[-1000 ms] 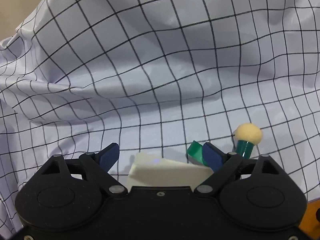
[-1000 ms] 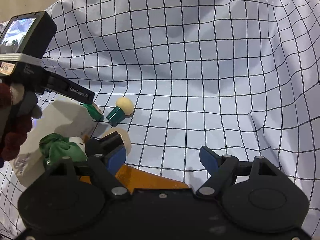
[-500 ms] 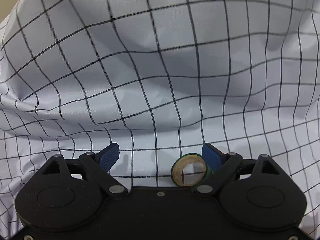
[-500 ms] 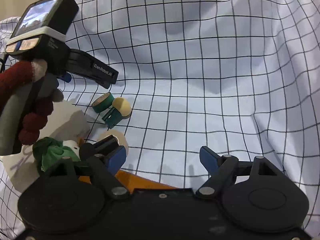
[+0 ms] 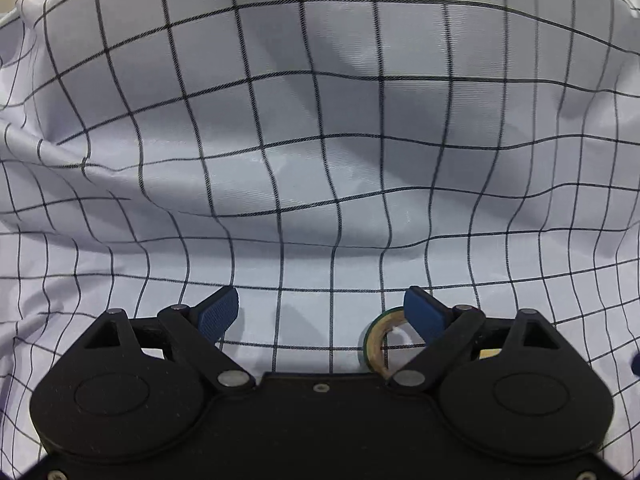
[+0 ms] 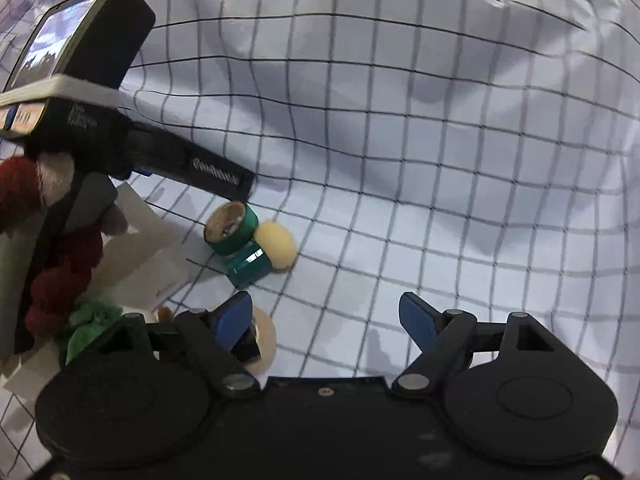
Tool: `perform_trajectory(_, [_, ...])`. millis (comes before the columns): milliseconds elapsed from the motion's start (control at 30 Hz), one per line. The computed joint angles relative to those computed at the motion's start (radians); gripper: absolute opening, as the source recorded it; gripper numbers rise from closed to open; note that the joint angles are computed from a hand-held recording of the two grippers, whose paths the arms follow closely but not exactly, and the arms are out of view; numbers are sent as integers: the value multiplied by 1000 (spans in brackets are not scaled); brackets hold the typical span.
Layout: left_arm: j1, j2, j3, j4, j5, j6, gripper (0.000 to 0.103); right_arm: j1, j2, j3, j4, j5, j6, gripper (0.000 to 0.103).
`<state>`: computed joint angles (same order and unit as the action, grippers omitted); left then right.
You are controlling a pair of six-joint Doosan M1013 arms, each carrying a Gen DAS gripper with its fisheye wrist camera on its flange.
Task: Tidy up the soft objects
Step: 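Grasp the green tape roll with the left tool while the right tool grasps the stamp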
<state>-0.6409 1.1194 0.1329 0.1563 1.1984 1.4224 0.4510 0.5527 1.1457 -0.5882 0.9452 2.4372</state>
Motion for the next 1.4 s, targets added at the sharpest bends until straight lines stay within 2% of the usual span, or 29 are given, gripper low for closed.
perform_trajectory(67, [1,-39,86,-11,-54,6,87,-8,10,-15,16,-16,-45,80])
perform_trajectory(233, [10,-59,141,-63,-79,7,87,-26,32,-39,59,-62,-173,80])
perform_trajectory(367, [33,-35,94,-140,-34,-7,86,-45,46,-62,147,-82,-277,80])
perform_trajectory(567, [33,-62,151,-139,-76,6,86,-63,82,-114,240,-73,-412,80])
perform_trajectory(667, [32,-23,73,-141,-40,2,86,-68,100,-136,273,-58,-472,80])
perform_trajectory(1000, [44,-66,162,-181,-96,8,87,-73,139,-185,300,-20,-564,78])
perform_trajectory(1167, [51,-80,180,-196,-102,13,87,-79,135,-169,319,-41,-583,72])
perform_trajectory(1300, [55,-89,197,-202,-111,17,87,-85,123,-142,350,-78,-602,63])
perform_trajectory(1333, [55,-89,196,-202,-111,18,87,-86,119,-134,357,-89,-603,58])
perform_trajectory(1400, [57,-90,198,-205,-111,20,87,-90,111,-121,378,-104,-608,58])
